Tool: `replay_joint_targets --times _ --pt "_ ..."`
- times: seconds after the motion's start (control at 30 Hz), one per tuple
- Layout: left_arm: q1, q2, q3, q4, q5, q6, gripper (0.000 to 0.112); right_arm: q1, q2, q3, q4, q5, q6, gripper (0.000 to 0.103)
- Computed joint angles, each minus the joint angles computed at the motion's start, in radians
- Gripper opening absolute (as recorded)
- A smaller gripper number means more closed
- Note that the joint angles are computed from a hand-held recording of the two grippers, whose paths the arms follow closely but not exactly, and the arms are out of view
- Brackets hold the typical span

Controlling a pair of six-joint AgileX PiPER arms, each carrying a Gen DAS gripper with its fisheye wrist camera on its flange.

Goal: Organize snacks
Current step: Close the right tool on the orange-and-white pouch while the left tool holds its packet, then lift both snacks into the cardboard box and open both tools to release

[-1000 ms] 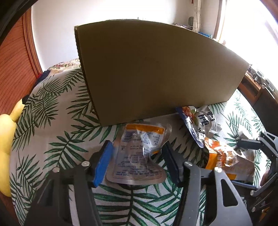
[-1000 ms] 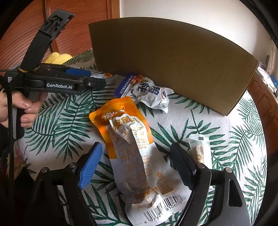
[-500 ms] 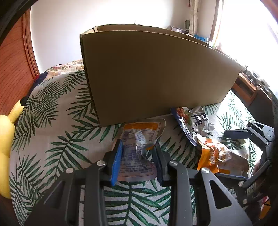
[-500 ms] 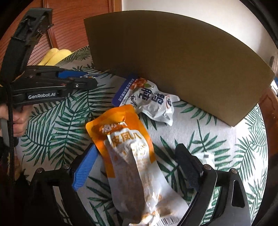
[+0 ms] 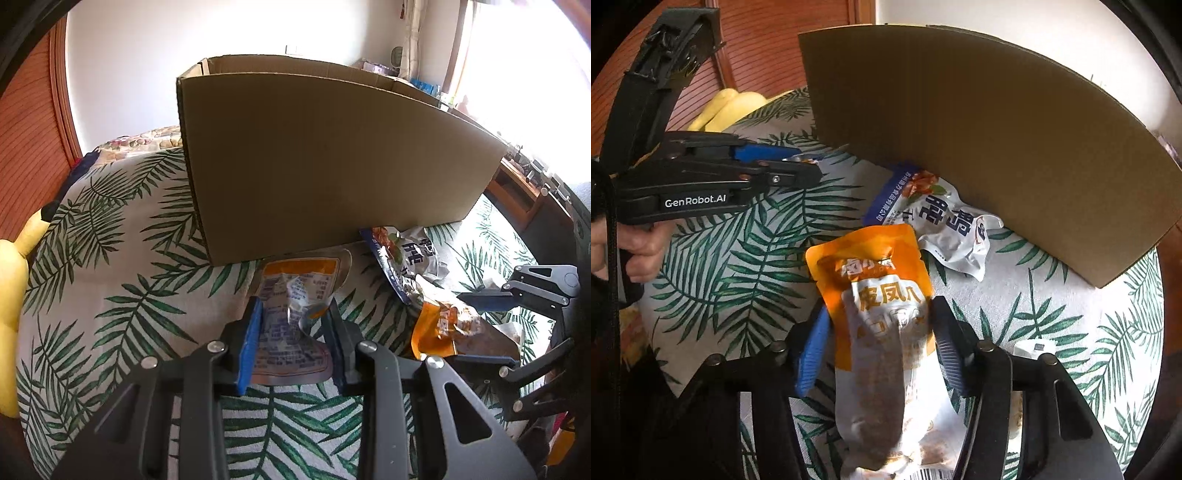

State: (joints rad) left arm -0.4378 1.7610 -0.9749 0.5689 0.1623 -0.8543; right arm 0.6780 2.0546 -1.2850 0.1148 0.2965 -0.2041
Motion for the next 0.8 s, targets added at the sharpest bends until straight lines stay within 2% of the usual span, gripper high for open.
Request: replay_joint_targets --times 0.1,0.27,0.37,0.4,0.5,0.7,0.8 --pt "0.006 -0.008 0.011 -0.019 -0.009 0.021 0.03 -0.003 -0.016 0.029 0.018 -0.024 -0.009 0.052" --pt "0.012 -0.02 0.021 -0.044 -0.023 0.04 0.029 -0.013 -0.058 0.095 0.152 -0.069 -0.122 0.052" --pt "0.011 -0.027 0.03 -0.027 -0.031 0.021 0.028 -0.027 -0.105 0.156 0.285 -0.098 -0.258 0.052" --pt "0.009 -0.029 0.033 -0.015 -0.032 0.009 0.022 -0.03 -0.119 0.173 0.316 -0.112 -0.284 0.053" --pt "0.006 -0.035 0.038 0.01 -0.03 -0.015 0.022 -0.048 -0.152 0.212 0.445 -0.128 -0.413 0.053" --pt "-0.001 -0.063 0.059 0.122 -0.018 -0.124 0.022 -0.059 -0.183 0.238 0.451 -0.143 -0.429 0.053" --pt "-0.008 -0.088 0.074 0.152 -0.018 -0.158 0.022 -0.062 -0.204 0.254 0.501 -0.152 -0.475 0.053"
